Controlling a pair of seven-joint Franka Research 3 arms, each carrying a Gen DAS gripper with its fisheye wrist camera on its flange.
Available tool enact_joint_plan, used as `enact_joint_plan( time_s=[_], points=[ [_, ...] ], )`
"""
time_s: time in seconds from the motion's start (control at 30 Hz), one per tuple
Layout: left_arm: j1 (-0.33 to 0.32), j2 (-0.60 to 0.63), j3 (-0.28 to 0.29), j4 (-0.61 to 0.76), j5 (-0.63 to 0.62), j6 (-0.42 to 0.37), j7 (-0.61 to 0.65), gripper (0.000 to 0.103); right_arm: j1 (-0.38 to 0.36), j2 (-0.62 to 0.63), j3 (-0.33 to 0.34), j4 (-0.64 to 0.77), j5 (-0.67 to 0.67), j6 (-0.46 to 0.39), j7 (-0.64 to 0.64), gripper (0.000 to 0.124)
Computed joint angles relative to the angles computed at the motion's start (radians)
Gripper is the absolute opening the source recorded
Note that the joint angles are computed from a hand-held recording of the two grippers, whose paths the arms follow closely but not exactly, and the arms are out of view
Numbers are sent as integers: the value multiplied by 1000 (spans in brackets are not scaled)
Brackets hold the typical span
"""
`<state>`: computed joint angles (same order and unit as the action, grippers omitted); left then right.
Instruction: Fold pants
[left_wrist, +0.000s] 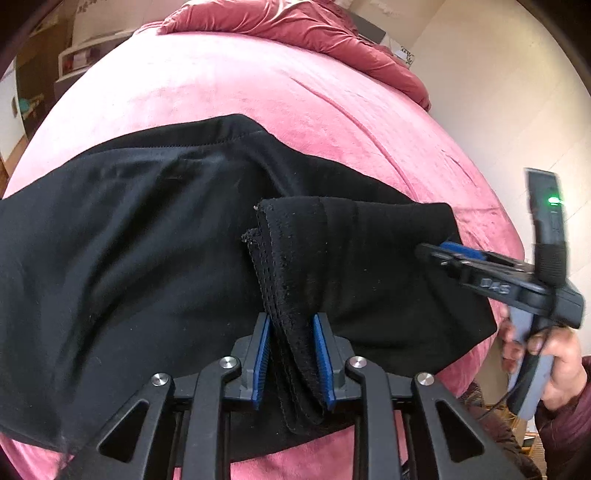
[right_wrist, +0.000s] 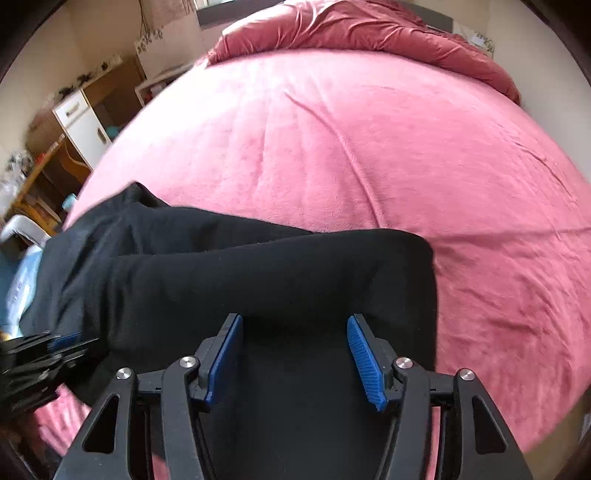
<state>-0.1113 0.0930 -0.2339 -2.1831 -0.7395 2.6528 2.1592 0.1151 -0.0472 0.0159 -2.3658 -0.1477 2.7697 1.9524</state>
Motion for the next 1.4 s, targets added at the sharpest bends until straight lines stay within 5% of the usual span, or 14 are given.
enact_joint_plan(
  time_s=[0.23,0.6,0.97,1.3,1.4],
  points=[
    [-31,-37,-7,-51,71,102,-47,30,-8,6,1,-44,-122,90,114,62],
    [-85,-148,47,-158,82,196,-80,32,-58,-108,59,-91,-236,107,245,72],
    [-89,-218,143,-218,17,121,-74,34,-23,-159,113,-146,-105,114,152,73],
    [23,-329,264,-280,-101,-3,-172,45,-3,-106,118,-158,-113,139,159,80],
    [74,-344,297,-300,-96,-25,-248,45,85,-93,48,-174,113,175,-7,96]
  ],
)
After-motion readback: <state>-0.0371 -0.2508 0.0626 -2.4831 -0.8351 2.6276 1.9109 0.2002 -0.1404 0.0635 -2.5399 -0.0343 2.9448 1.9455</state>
